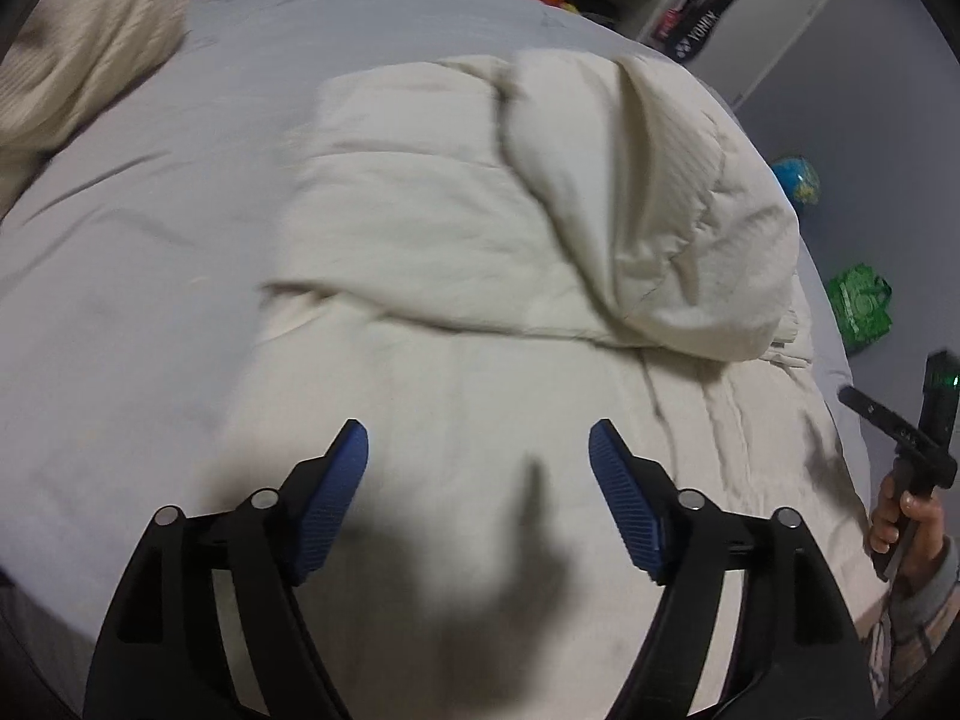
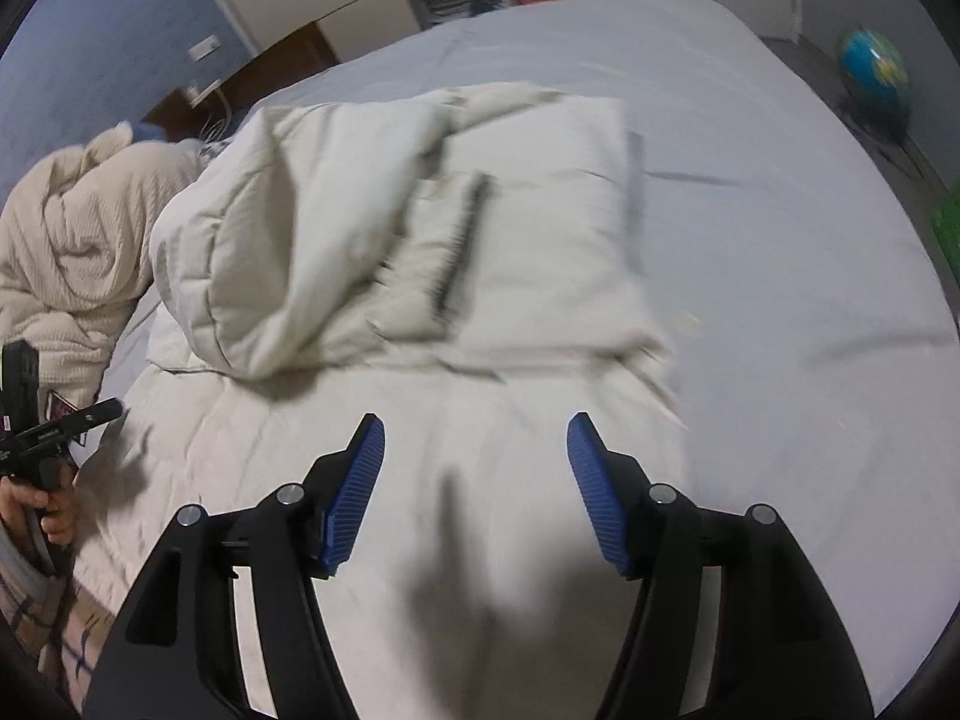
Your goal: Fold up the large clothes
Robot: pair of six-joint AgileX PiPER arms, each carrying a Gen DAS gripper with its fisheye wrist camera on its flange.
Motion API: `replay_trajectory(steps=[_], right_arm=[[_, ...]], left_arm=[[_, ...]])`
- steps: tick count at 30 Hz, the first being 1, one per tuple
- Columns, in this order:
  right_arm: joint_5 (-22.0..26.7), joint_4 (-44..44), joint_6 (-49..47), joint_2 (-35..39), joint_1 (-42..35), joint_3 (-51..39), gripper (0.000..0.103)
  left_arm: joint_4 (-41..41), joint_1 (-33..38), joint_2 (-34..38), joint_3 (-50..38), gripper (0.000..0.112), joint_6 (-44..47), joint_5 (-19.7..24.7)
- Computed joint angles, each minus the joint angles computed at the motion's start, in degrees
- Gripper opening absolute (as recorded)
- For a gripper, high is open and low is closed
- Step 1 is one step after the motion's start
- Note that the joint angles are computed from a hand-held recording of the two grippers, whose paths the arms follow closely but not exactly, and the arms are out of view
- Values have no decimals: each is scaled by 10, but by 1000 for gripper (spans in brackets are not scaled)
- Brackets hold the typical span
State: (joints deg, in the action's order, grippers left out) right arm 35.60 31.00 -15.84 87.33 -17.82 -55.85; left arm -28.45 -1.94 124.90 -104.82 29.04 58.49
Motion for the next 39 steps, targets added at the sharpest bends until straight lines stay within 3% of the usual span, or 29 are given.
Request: replay_trajectory(steps=[5, 13, 19, 28, 34, 39], right_arm=[[55, 99, -89, -47, -115, 60, 60], [133, 187, -175, -76, -220, 127, 60], [168, 225, -210, -77, -225, 167, 60], [221, 247, -244, -108, -265, 203, 60], [275, 220, -251, -155, -301, 227, 60], [339, 227, -279, -188, -335, 248, 60]], left_arm=[[6, 48, -58, 67, 74, 16, 9], [8, 100, -83, 94, 74, 20, 51], [-14, 128, -96, 127, 74, 37, 74], [-25, 116, -133, 169, 73, 82, 85], [-35, 126, -168, 210, 63, 104, 88], [-32, 136, -179, 217, 35, 117, 108]])
